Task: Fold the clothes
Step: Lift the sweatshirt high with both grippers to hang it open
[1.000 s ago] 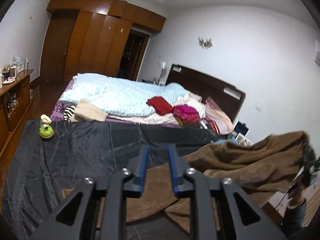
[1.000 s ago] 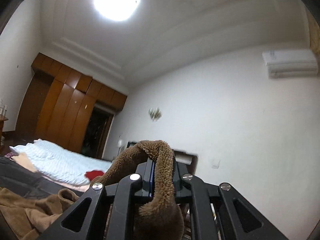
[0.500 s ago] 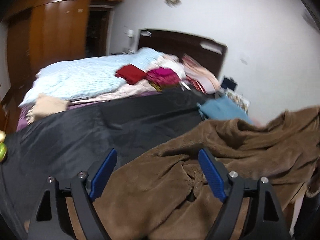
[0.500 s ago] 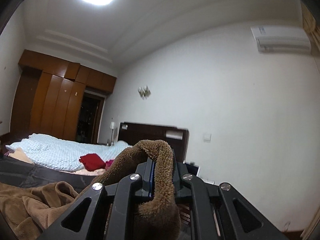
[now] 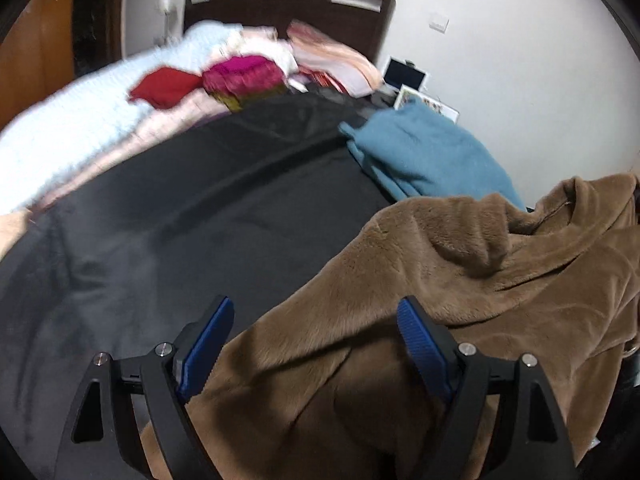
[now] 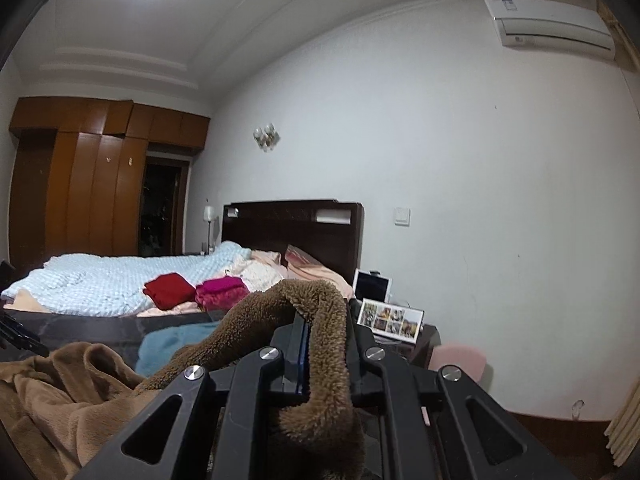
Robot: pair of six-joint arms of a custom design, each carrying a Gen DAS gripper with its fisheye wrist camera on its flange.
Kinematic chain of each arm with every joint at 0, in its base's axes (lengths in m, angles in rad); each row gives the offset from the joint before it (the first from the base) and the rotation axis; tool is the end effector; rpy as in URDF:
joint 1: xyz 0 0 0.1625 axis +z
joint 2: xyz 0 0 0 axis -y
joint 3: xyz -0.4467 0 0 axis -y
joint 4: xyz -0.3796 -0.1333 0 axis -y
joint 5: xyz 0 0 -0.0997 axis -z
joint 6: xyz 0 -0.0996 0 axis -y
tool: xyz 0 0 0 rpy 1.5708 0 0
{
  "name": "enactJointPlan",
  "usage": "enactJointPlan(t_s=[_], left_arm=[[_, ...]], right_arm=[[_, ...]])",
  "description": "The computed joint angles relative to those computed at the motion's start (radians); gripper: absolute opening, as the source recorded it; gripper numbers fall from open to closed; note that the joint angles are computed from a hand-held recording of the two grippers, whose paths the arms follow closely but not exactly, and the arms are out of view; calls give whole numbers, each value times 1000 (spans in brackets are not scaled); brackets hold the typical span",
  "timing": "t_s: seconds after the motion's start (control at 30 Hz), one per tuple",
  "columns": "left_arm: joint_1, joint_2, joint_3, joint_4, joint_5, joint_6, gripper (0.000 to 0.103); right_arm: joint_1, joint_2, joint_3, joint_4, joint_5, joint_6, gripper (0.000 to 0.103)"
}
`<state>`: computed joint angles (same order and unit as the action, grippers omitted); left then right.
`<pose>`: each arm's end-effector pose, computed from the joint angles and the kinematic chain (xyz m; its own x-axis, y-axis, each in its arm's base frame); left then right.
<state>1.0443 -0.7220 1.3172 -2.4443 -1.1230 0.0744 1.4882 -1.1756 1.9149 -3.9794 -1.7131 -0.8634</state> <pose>-0.2344 -0.7545 0.1860 -0.8009 0.4109 -0.4356 0.5442 0.8030 -0.2430 0.0742 -0.5488 0.4279 -0.6274 0.2190 0.7473 -0.7462 0.1053 -0.6573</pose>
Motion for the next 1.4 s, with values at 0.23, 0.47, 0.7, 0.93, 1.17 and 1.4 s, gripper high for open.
enactJointPlan(t_s=[0.23,0.47,0.7,0.93,1.17,1.4], left_arm=[[41,79,-113,141,-115,-36,86],[17,80,-88,125,-25,-88,19],[-54,-65,120,-171,73,-96,11],[-188,-302,374,-515,227,-102,11],[-408,-517,603,-919,462,54,11],[-690,-613,715,-1367,713,436,11]], right_arm=[[-7,26,-38,30,-27,7,12],[-1,34,-46,37,-38,3,12],[13,25,-32,36,-30,-17,12],[57,-10,16,28,44,-16,12],[155,-10,24,-40,111,-60,12],[272,-4,-12,-72,138,-53,12]])
